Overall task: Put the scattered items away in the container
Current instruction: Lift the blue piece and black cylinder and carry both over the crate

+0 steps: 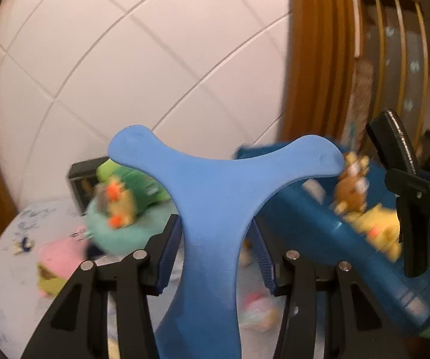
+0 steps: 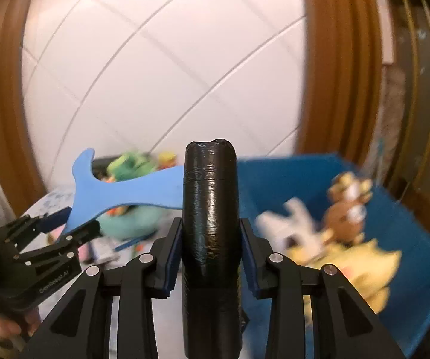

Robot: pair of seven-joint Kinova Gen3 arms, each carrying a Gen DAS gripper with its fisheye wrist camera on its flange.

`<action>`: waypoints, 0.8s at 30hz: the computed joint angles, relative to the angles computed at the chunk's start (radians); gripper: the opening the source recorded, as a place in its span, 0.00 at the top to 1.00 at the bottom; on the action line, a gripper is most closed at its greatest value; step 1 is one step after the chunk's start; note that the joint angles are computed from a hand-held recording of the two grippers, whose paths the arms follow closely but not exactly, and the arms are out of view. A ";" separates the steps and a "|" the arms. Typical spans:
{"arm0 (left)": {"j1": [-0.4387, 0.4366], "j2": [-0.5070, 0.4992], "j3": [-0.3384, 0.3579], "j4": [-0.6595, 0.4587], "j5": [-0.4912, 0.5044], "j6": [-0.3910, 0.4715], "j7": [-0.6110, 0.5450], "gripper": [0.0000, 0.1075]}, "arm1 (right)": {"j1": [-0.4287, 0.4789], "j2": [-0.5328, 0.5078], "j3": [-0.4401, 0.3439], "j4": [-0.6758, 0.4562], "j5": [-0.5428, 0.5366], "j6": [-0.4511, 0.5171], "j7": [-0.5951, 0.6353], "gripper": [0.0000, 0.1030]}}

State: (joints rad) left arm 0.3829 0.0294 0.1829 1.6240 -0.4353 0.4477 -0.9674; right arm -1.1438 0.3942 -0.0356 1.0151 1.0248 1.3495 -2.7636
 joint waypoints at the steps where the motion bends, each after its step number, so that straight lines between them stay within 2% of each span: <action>1: 0.043 0.018 0.003 -0.038 -0.037 0.024 0.041 0.56 | -0.003 -0.041 0.006 0.033 0.015 0.013 0.006 0.65; 6: 0.275 0.158 0.020 -0.255 -0.222 0.169 0.237 0.56 | 0.044 -0.237 -0.029 0.230 0.044 0.056 -0.008 0.65; 8: 0.320 0.220 0.048 -0.338 -0.256 0.232 0.254 0.56 | 0.096 -0.317 -0.050 0.320 0.010 0.044 -0.020 0.65; 16: 0.464 0.415 0.028 -0.635 -0.167 0.455 0.101 0.56 | 0.278 -0.487 -0.063 0.531 -0.147 -0.100 -0.035 0.65; 22: 0.498 0.476 -0.025 -0.720 -0.091 0.513 0.037 0.55 | 0.383 -0.535 -0.055 0.614 -0.247 -0.205 -0.017 0.64; 24: 0.507 0.478 -0.049 -0.715 -0.069 0.513 0.032 0.45 | 0.412 -0.542 -0.067 0.629 -0.253 -0.226 -0.022 0.55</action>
State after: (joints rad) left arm 0.8895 0.5076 0.1336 0.9095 -0.5045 0.9609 -0.9356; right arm -0.7314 -0.1476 -0.1026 1.6442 0.7723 1.1233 -2.7861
